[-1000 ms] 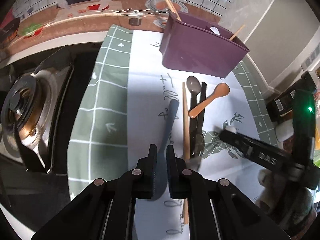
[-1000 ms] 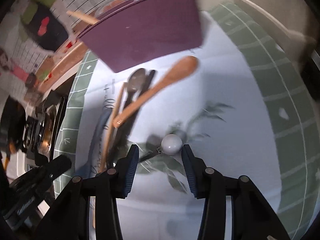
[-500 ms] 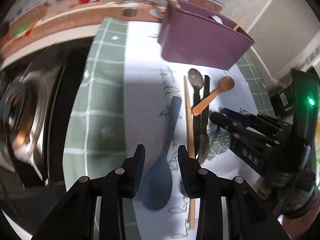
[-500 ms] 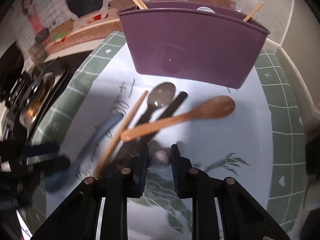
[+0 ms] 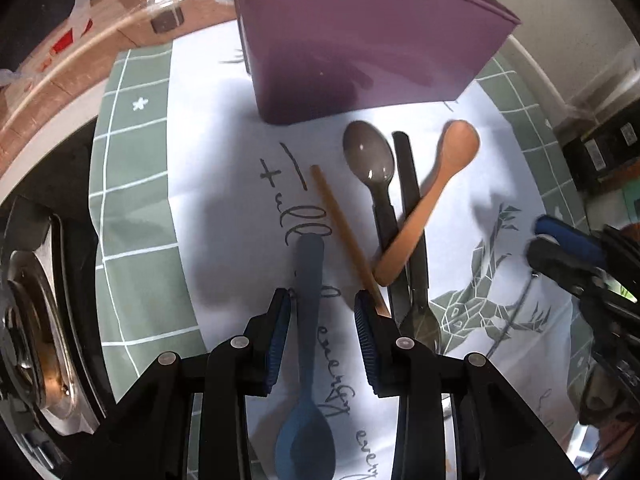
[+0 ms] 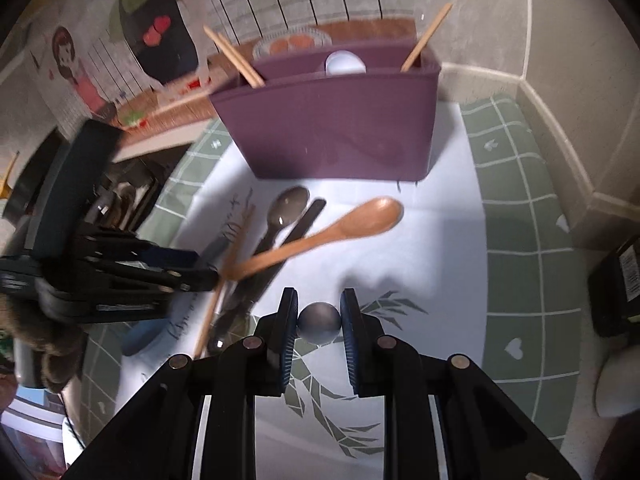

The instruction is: Organize utensils

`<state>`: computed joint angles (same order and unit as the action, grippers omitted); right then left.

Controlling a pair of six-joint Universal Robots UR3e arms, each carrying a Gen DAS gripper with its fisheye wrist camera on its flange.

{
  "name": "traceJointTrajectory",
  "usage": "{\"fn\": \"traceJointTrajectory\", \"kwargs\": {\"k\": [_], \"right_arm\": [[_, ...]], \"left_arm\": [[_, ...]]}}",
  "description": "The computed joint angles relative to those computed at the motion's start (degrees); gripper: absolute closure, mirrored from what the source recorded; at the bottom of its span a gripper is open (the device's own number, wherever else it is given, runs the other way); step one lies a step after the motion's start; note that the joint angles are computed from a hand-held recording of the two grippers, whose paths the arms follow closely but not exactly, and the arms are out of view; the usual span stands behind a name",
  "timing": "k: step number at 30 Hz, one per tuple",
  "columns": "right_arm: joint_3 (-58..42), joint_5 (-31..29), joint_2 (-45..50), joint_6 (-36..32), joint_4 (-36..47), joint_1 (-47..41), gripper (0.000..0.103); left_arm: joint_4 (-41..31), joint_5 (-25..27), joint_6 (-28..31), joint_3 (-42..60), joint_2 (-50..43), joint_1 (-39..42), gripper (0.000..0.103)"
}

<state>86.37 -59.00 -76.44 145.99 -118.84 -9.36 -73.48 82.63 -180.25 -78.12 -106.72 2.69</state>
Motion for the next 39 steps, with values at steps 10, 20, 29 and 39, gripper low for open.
{"fn": "traceJointTrajectory", "kwargs": {"k": [10, 20, 29, 39], "right_arm": [[-2.58, 3.11, -4.34, -0.02, -1.44, -1.69, 0.083], [-5.19, 1.7, -11.01, -4.59, -1.58, -3.16, 0.084], [-2.42, -7.43, -13.19, -13.01, -6.8, 0.98, 0.084], [-3.31, -14.36, -7.8, -17.56, -7.46, 8.14, 0.084]], "left_arm": [[10.54, -2.03, -5.35, -13.34, 11.3, 1.61, 0.091], [17.65, -7.2, -11.3, -22.88, 29.89, 3.42, 0.091], [17.41, -8.39, -12.52, -24.36, 35.33, 3.66, 0.092], [16.05, -8.24, -12.32, -27.66, 39.34, 3.87, 0.092]]}}
